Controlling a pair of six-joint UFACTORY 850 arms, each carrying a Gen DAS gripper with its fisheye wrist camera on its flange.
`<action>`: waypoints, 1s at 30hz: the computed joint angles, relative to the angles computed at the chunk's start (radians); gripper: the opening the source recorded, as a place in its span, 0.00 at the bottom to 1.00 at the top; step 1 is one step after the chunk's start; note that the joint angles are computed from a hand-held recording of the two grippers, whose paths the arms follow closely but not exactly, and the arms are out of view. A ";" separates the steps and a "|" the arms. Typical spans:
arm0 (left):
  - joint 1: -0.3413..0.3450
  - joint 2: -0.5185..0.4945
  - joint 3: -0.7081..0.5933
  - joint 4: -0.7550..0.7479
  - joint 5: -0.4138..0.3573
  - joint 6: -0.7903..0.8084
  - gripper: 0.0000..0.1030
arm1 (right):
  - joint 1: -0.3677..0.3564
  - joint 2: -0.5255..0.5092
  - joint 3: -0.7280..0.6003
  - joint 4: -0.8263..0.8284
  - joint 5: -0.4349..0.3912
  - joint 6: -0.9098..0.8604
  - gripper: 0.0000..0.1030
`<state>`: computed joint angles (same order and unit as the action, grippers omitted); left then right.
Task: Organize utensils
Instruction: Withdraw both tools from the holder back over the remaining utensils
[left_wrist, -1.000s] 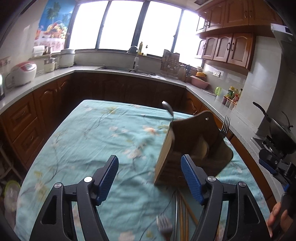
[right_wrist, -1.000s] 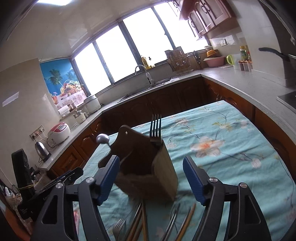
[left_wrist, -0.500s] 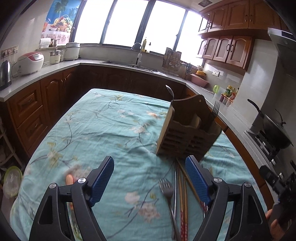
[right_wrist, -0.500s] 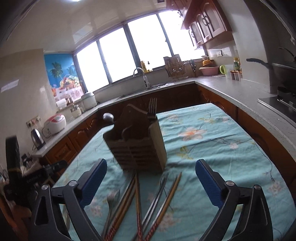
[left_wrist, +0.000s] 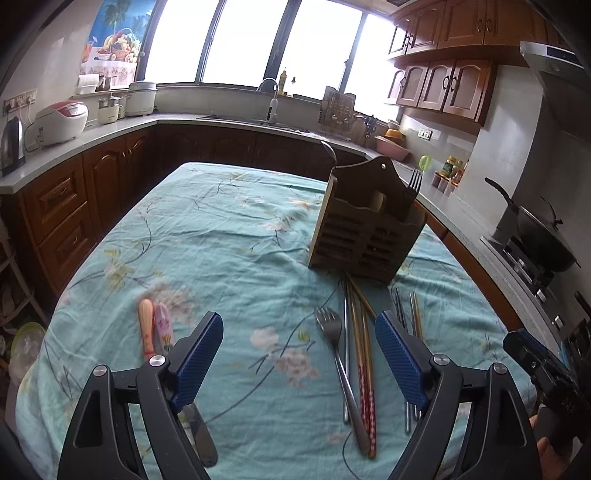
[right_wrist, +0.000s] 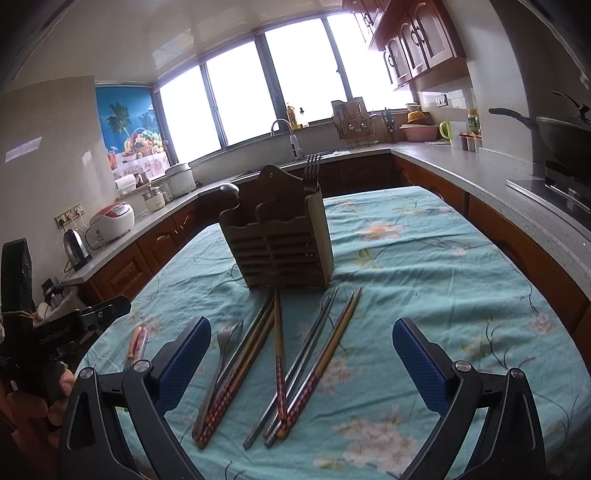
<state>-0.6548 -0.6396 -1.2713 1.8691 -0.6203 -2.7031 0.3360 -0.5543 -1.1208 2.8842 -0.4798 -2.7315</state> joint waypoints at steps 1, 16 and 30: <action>-0.003 0.002 0.002 -0.005 0.001 0.003 0.82 | 0.001 0.003 0.007 0.009 -0.001 -0.008 0.97; -0.025 -0.007 -0.023 -0.068 0.009 0.082 0.82 | -0.003 0.021 0.046 0.035 0.004 -0.023 0.97; 0.003 -0.061 -0.112 -0.171 0.078 0.213 0.82 | -0.014 -0.022 -0.010 -0.053 0.054 0.075 0.97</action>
